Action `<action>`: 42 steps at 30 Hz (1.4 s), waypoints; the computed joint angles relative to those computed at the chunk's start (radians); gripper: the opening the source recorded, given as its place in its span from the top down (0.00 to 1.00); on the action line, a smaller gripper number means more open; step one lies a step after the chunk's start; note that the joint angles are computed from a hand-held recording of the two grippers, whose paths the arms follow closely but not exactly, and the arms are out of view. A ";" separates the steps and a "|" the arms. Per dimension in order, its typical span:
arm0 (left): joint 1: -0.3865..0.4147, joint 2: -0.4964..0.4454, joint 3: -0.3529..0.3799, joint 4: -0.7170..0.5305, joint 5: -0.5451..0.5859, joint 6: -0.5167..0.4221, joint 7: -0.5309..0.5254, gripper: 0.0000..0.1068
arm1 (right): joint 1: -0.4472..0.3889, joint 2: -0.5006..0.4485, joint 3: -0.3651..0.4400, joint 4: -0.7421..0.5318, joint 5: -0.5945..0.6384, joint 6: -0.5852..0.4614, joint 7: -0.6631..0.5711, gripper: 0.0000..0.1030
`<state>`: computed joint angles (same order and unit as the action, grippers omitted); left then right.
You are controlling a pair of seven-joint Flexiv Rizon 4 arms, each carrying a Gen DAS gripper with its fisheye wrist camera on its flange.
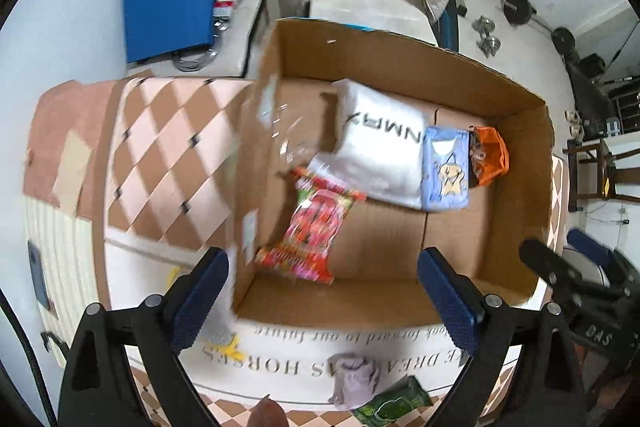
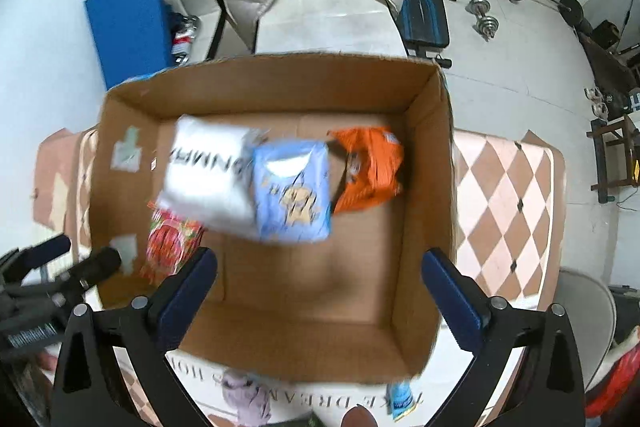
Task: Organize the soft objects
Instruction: 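Lower both snack bags into the box and open both grippers, then grasp the yellow scrubber with the left gripper while the right grasps the green snack bag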
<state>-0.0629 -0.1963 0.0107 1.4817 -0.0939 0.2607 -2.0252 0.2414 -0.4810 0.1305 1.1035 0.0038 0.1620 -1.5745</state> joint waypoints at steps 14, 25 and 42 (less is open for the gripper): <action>-0.020 0.374 0.006 0.479 0.084 0.003 -0.281 0.09 | -0.188 0.450 -0.028 0.647 0.339 -0.020 0.161 0.00; 0.038 0.367 0.026 0.635 0.004 0.084 -0.272 0.09 | -0.147 0.532 -0.015 0.924 0.348 0.043 0.259 0.05; 0.097 0.115 0.045 0.498 0.041 0.078 -0.169 0.37 | -0.080 0.456 0.002 0.914 0.304 0.105 0.319 0.09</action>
